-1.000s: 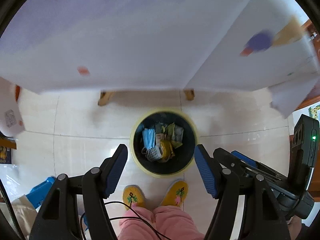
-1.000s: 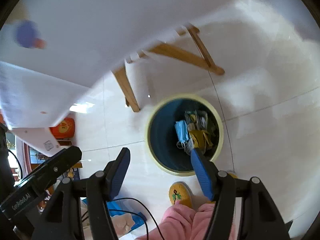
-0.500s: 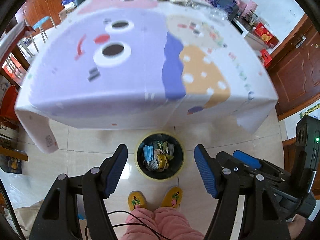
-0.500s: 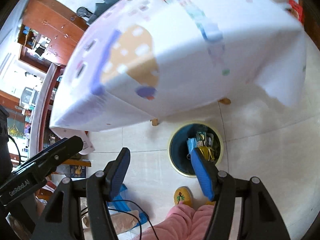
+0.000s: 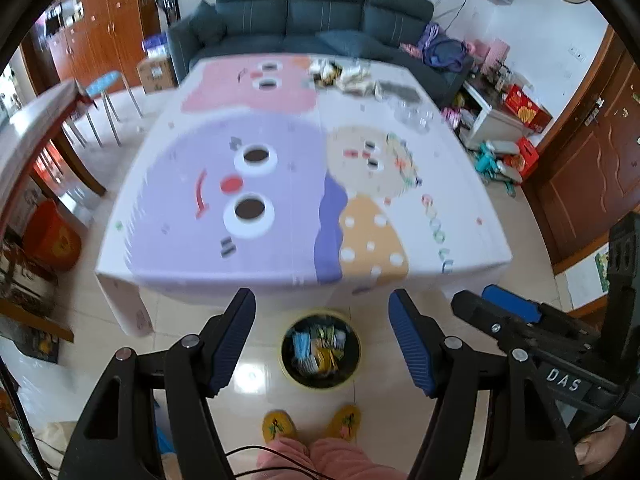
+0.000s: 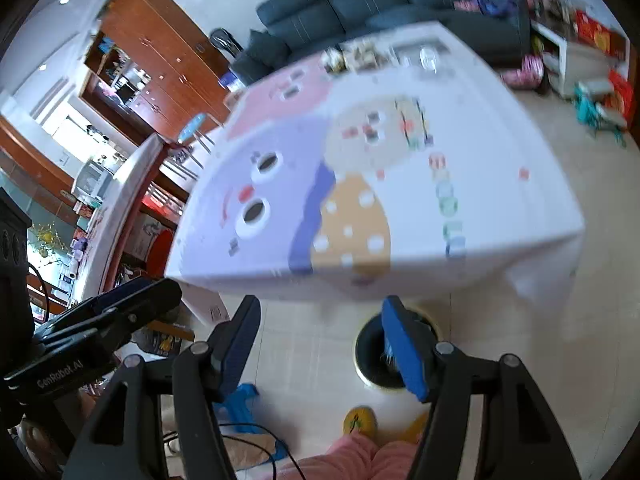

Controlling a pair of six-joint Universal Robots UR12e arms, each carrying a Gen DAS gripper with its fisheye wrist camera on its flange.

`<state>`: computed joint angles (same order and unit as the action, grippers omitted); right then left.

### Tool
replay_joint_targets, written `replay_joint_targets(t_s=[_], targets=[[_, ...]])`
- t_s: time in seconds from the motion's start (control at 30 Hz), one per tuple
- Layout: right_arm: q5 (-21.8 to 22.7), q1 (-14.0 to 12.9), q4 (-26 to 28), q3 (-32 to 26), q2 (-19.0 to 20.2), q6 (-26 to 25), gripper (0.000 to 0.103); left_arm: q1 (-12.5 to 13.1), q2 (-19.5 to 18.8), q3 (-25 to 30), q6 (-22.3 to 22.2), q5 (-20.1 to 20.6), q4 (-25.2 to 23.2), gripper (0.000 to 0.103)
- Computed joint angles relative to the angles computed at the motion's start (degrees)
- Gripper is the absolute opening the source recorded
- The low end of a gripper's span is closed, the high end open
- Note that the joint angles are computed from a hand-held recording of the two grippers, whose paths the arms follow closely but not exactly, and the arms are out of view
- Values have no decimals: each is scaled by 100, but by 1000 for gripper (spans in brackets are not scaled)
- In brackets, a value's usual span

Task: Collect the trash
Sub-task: 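Raise both tools back up toward the table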

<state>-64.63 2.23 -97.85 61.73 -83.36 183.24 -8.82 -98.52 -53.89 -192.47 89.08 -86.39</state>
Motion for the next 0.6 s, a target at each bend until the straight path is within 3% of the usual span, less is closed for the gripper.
replay_joint_targets(t_s=[0.3, 0.6], targets=[[196, -146, -484, -686, 257, -257, 64, -220, -485, 1201, 296, 730, 143, 67], [-156, -152, -511, -1696, 891, -133, 64, -108, -1173, 2398, 712, 582, -51, 67]])
